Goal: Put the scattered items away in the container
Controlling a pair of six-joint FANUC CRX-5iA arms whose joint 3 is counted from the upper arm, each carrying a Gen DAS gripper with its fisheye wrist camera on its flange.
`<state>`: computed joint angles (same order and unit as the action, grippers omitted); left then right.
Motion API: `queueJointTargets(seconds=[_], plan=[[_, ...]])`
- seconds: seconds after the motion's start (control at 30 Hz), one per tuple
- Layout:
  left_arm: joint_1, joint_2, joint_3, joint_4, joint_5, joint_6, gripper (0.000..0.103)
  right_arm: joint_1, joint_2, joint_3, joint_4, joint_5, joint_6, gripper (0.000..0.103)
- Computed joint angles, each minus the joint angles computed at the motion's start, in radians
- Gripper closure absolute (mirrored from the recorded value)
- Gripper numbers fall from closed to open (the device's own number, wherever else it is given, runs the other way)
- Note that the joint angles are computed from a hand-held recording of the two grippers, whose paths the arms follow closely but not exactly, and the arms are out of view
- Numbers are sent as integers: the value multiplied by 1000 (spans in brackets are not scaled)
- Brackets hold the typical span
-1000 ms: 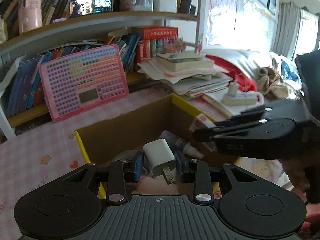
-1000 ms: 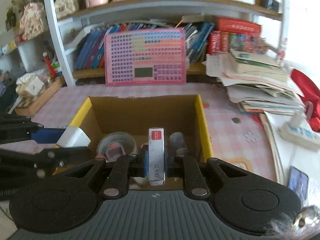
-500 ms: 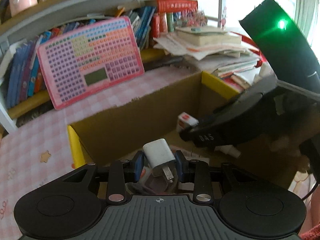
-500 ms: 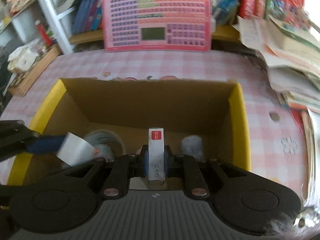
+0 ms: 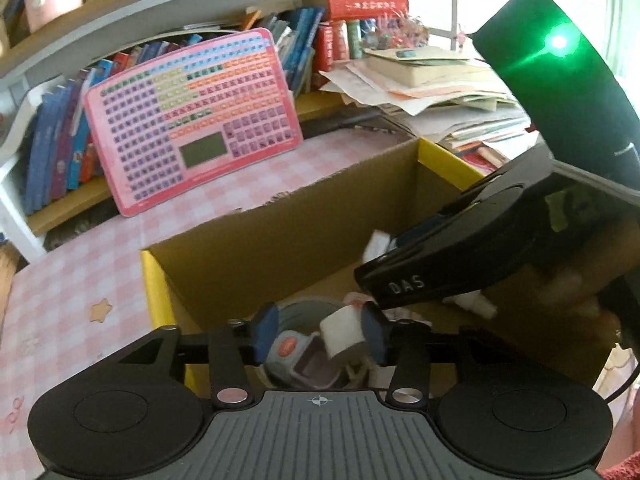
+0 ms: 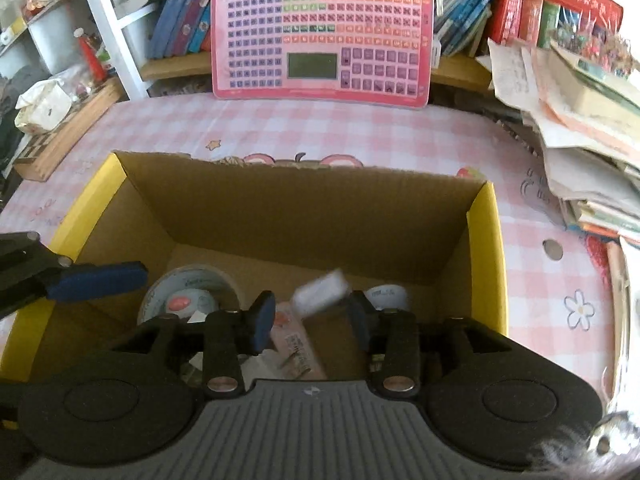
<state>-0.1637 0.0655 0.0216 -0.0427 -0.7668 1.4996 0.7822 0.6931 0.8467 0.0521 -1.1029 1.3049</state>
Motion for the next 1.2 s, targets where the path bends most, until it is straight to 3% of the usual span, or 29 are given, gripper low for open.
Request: queueJointTargets(seconds=[0.03,0.1,0.33,0.6,0.7,0.9,1.0,1.2], plan=[[-3,-5,1,-19,-2,18,33,1,-6,-9,2,8,-2,61],[0,-25,-19,-16,17,24,21,2,-28,-38,-1,37,-3,52],[-27,-109,-55,-109,39,90,11,36,-147,-229,100,200,-72,31],[0,-242,-139,-116,53,120,9,79,-290,-457,263,359,-256,24],[12,-308,-178,-143,45,160,3,105,-346,-563,377,427,-365,22],[46,-425,-245,-182,8,260,3,151,-428,-750,639,523,-652,19],[63,-474,-274,-208,1,317,3,171,-454,-814,749,529,-784,19],[78,-563,-326,-253,-29,383,3,220,-497,-896,855,494,-957,16]])
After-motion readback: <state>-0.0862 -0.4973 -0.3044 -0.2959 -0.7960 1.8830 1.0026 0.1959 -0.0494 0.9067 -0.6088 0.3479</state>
